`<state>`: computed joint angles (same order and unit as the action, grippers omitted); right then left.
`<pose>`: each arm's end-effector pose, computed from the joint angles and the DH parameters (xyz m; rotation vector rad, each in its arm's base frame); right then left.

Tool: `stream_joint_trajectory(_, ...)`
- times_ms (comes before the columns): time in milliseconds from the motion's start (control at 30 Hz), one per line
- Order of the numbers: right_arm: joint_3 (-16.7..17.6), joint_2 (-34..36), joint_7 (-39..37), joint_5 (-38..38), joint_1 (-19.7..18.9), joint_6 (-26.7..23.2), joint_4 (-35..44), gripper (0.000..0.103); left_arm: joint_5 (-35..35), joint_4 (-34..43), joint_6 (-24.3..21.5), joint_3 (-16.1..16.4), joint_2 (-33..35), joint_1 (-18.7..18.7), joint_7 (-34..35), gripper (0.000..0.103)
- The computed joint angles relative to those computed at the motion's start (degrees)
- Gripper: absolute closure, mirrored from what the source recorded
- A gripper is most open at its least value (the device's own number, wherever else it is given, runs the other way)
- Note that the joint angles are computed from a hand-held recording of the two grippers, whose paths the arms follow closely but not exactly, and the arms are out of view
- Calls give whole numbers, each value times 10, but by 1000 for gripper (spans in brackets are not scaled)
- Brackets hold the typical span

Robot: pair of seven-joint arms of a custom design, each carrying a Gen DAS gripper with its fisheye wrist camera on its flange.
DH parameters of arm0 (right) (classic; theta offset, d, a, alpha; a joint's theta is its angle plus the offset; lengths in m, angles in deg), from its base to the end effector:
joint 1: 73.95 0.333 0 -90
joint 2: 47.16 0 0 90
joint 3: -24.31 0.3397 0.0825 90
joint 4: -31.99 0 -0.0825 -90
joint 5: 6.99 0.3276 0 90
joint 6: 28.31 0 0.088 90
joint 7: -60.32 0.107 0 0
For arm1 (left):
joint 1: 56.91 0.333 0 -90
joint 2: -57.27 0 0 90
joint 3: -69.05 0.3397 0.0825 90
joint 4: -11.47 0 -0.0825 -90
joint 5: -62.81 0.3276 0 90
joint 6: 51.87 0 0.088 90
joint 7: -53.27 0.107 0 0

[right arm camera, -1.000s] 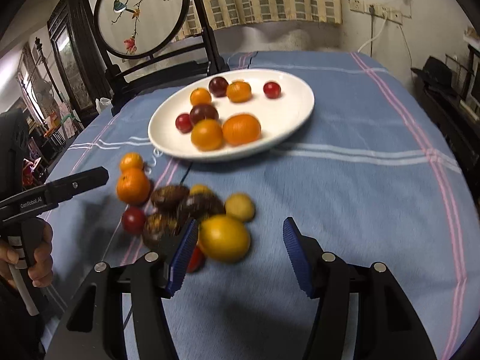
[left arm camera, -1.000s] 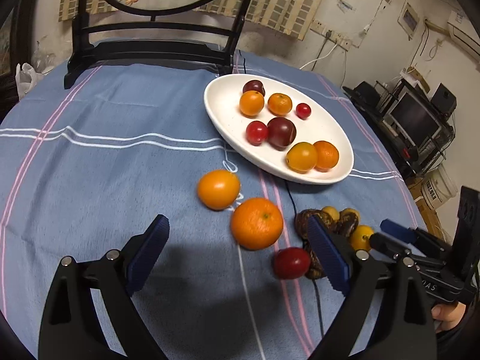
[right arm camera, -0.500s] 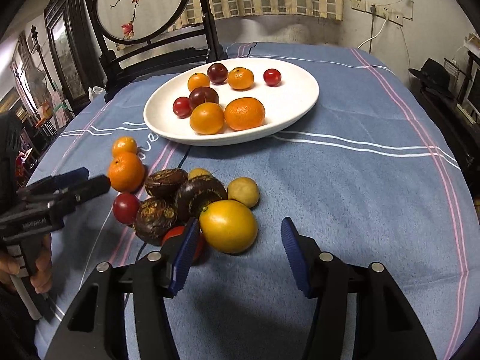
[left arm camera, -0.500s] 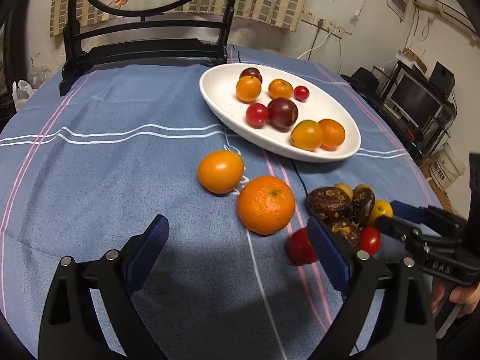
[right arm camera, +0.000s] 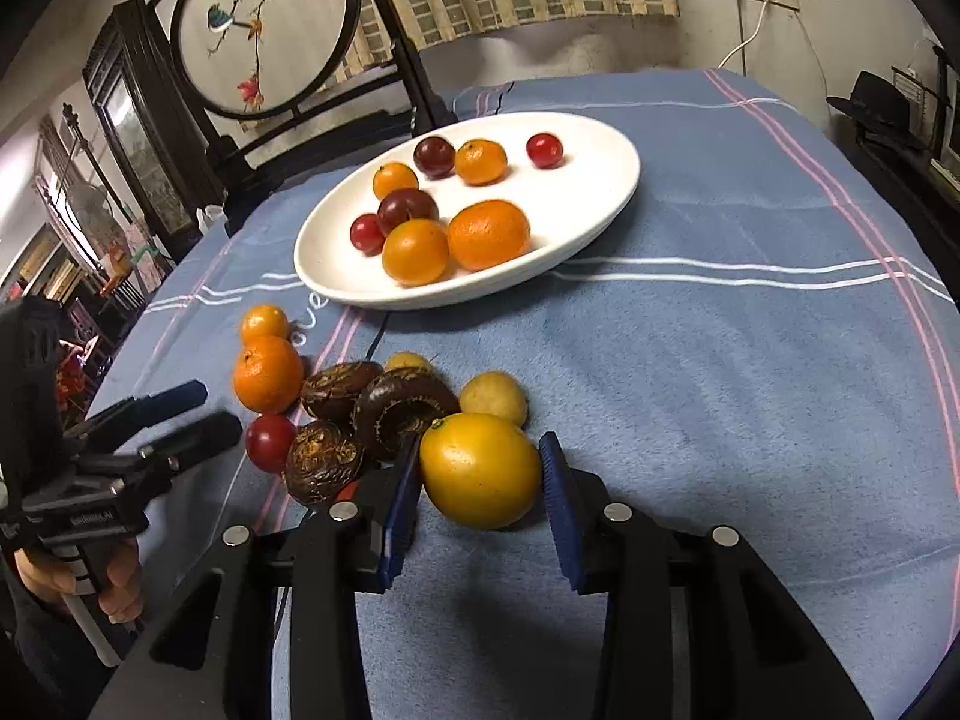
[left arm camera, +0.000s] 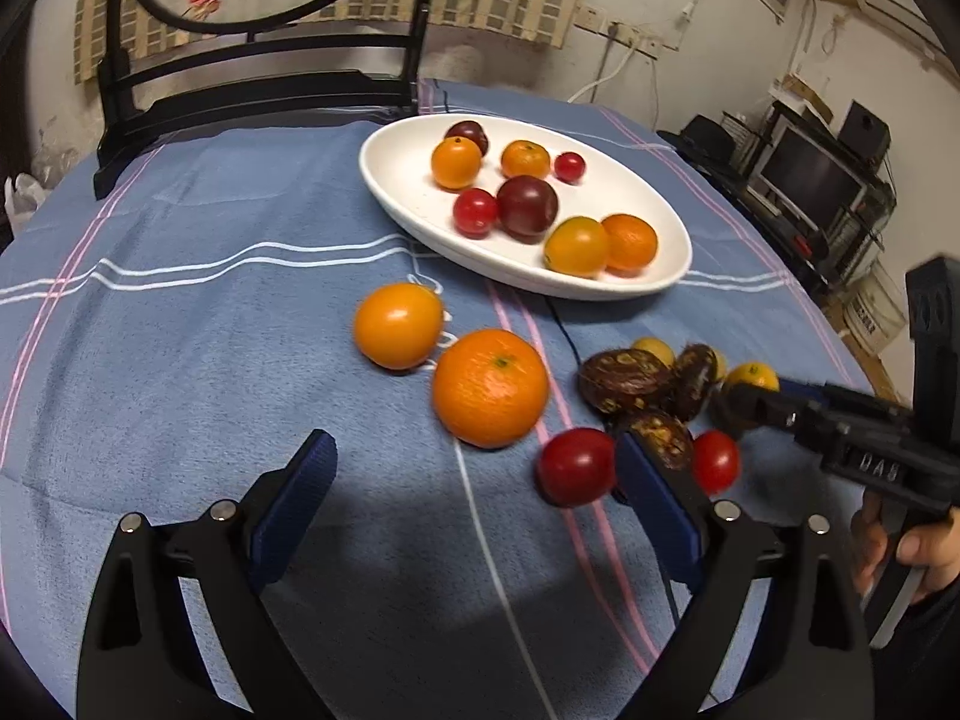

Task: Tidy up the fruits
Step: 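Grasp the yellow citrus with the right tool while the left grasps a red tomato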

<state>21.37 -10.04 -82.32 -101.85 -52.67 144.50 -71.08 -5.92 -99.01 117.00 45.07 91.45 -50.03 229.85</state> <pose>0.5578 0.2668 0.2594 -1.5016 1.9754 -0.4858 0.6032 -0.0923 0.2747 -1.3866 2.4344 -1.0149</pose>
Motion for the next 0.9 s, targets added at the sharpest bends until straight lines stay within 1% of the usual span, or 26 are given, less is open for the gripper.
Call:
stream_joint_trajectory(167, -3, -9, 4, -5, 5, -16, -9, 63, 10, -13, 16, -5, -2, -6, 20, 11)
stream_joint_trajectory(300, 1, -13, -2, -6, 6, -27, -12, 63, 28, -18, 35, -6, 1, -13, 11, 11)
stream_joint_trajectory(367, 2, -15, -8, -4, 8, -33, -14, 63, 47, -19, 39, -2, 4, -18, -7, 12)
stream_joint_trajectory(433, 3, -16, -7, -7, 9, -34, -14, 63, 78, -19, 36, 6, 7, -25, -38, 23)
stream_joint_trajectory(467, 3, -16, -8, -7, 9, -36, -14, 63, 94, -18, 18, 8, 7, -22, -56, 27)
stream_joint_trajectory(633, 5, -17, -12, -10, 11, -38, -12, 63, 101, -28, 70, -37, 17, 1, -52, 28)
stream_joint_trajectory(767, 8, -17, -17, -14, 13, -39, -9, 63, 130, -25, 79, -45, 24, 3, -94, 29)
stream_joint_trajectory(833, 10, -16, -24, -11, 15, -40, -8, 63, 142, -23, 87, -51, 29, 6, -112, 31)
stream_joint_trajectory(900, 10, -15, -33, -6, 17, -40, -7, 63, 152, -26, 95, -65, 32, 16, -118, 38)
